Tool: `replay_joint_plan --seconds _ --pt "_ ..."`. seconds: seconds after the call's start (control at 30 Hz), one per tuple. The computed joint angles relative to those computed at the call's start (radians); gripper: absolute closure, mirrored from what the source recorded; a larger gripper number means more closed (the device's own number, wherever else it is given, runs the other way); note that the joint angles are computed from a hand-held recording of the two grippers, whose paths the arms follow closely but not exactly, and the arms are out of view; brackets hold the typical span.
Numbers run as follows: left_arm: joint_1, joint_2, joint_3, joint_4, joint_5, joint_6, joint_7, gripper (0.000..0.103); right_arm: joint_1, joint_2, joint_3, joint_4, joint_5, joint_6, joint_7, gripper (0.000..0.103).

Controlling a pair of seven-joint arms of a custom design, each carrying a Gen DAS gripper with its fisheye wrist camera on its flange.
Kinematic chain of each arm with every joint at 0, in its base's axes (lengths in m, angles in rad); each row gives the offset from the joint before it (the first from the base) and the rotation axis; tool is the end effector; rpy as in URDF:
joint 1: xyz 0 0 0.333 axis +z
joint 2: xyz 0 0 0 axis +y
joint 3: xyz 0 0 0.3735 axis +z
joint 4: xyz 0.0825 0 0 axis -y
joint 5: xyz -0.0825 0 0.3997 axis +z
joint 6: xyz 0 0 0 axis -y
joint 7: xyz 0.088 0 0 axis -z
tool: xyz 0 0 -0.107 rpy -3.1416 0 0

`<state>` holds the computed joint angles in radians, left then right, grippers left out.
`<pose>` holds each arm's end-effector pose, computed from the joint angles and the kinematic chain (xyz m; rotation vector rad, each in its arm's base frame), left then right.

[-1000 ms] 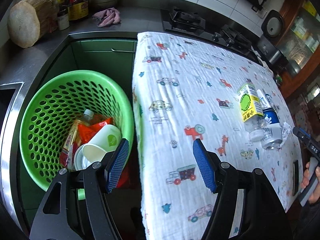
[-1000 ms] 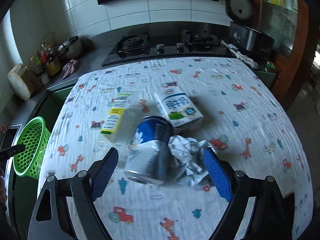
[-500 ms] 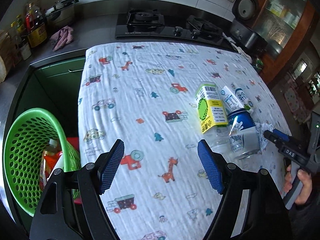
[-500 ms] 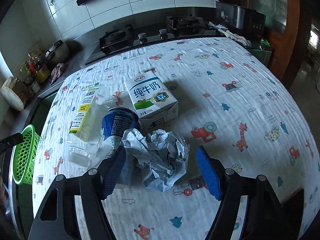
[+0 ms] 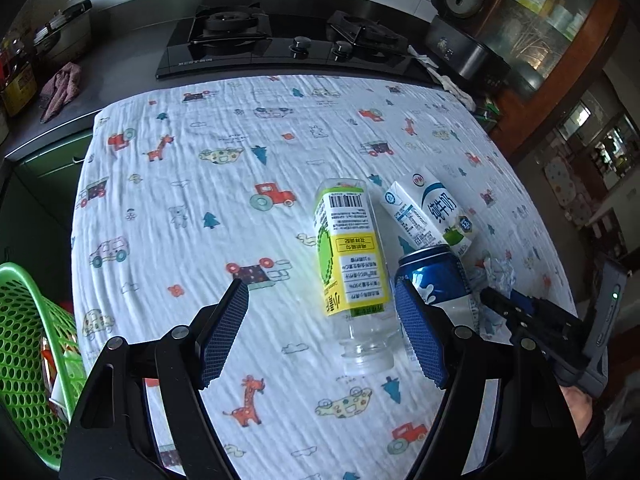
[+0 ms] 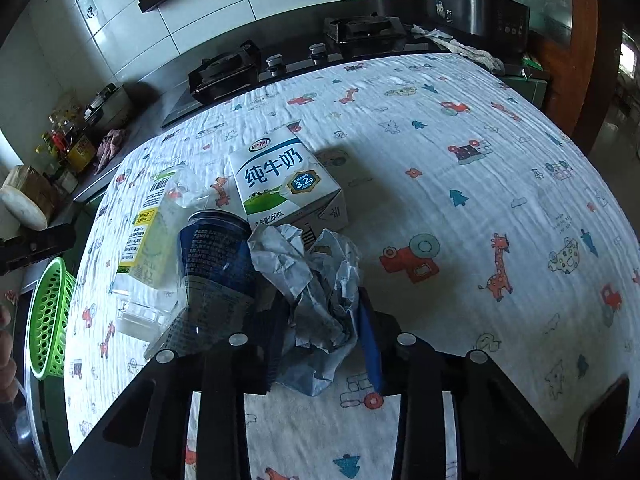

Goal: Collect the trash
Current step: 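Grasp the crumpled foil with the right tool while the left reaches the clear bottle, then grasp the clear plastic bottle with the left tool and lift it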

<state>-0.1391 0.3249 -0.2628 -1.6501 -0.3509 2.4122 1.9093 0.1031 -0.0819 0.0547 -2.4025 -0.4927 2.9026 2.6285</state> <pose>0.6721 -0.2600 0.5269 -1.5264 2.5655 -0.8729 0.5168 0.1115 0.4535 -1.3740 2.1975 -0.4693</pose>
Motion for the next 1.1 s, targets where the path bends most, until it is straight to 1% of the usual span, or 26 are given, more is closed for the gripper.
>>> replay_joint_plan --seconds 0.13,0.27,0.37,0.43,0.5,0.6,0.67,0.73,0.93,1.0,1.1 --pt "-0.035 0.058 0.003 0.069 0.053 -0.022 -0.046 0.028 -0.014 -0.022 0.008 -0.012 -0.044 -0.010 0.036 0.076" --pt "-0.066 0.117 0.007 0.139 0.106 -0.053 -0.101 0.028 -0.027 -0.050 0.024 -0.021 -0.091 -0.039 0.064 0.076" --pt "-0.080 0.157 0.008 0.185 0.135 -0.081 -0.137 0.029 -0.033 -0.073 0.029 -0.035 -0.100 -0.046 0.070 0.076" --pt "-0.085 0.174 0.007 0.202 0.148 -0.089 -0.152 0.033 -0.041 -0.089 0.034 -0.048 -0.106 -0.044 0.077 0.076" --pt "-0.089 0.189 0.005 0.220 0.157 -0.105 -0.162 0.042 -0.049 -0.105 0.040 -0.059 -0.108 -0.046 0.082 0.076" --pt "-0.097 0.204 0.007 0.236 0.175 -0.119 -0.184 0.048 -0.056 -0.120 0.047 -0.072 -0.099 -0.054 0.072 0.076" --pt "-0.104 0.211 0.010 0.241 0.188 -0.123 -0.199 0.049 -0.064 -0.128 0.054 -0.078 -0.101 -0.058 0.074 0.076" --pt "-0.109 0.215 0.014 0.242 0.203 -0.124 -0.211 0.054 -0.067 -0.133 0.057 -0.084 -0.095 -0.056 0.073 0.076" --pt "-0.103 0.197 0.010 0.212 0.214 -0.096 -0.205 0.055 -0.068 -0.140 0.069 -0.090 -0.081 -0.061 0.066 0.076" --pt "-0.097 0.182 0.008 0.191 0.214 -0.075 -0.195 0.056 -0.066 -0.142 0.074 -0.088 -0.082 -0.062 0.067 0.076" --pt "-0.071 0.153 -0.005 0.158 0.182 -0.062 -0.164 0.057 -0.066 -0.143 0.080 -0.082 -0.088 -0.061 0.069 0.076"
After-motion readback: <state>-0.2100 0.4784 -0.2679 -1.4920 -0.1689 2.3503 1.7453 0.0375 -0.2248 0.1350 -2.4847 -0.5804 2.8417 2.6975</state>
